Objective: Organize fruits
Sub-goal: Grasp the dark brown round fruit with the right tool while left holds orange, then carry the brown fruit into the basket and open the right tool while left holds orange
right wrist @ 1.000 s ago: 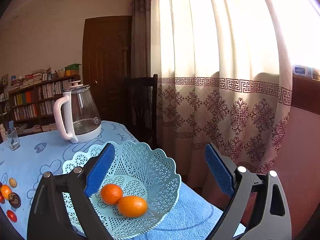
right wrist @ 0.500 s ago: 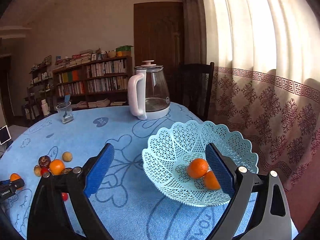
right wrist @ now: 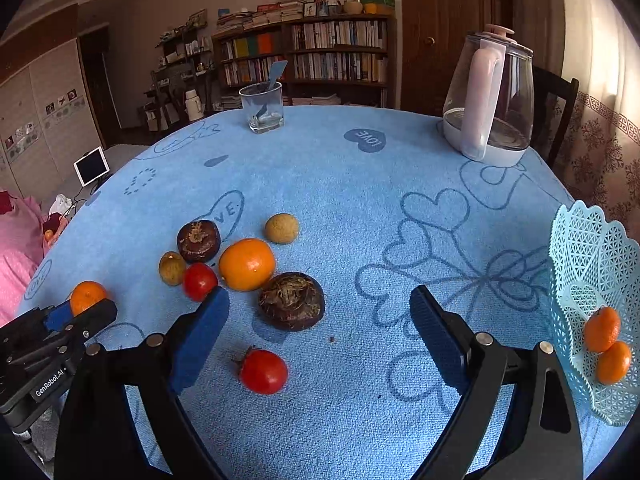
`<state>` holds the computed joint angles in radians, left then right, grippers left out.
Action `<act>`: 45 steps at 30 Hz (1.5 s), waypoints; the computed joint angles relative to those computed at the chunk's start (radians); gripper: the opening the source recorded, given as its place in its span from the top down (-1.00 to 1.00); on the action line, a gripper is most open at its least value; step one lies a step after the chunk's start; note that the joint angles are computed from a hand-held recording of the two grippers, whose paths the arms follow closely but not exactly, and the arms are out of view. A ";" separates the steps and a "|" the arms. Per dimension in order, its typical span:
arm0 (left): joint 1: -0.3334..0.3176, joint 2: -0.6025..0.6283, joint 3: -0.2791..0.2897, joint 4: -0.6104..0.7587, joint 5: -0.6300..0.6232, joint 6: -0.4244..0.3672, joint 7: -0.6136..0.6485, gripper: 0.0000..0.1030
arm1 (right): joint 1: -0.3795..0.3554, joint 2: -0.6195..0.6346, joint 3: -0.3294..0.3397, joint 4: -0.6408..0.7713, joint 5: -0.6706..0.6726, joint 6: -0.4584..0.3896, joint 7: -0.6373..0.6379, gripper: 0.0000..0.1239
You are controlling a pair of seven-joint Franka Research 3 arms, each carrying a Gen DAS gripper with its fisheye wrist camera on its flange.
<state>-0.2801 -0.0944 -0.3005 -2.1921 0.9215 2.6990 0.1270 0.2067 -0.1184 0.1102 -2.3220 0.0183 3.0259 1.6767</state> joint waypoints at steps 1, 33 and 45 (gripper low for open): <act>0.000 0.001 0.000 0.000 -0.001 0.001 0.000 0.25 | 0.011 0.014 -0.007 0.016 0.023 -0.018 -0.019 -0.42; -0.004 0.008 0.005 -0.003 -0.021 -0.004 0.011 0.25 | 0.057 0.068 -0.044 0.083 0.153 -0.106 -0.124 0.26; -0.001 0.005 0.004 -0.007 -0.017 -0.002 0.008 0.25 | 0.009 -0.013 -0.016 -0.001 0.111 0.009 -0.039 0.26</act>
<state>-0.2808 -0.0899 -0.2965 -2.1993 0.9047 2.6970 0.1348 0.2154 -0.1316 0.0945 -2.3227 0.1294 3.0346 1.6374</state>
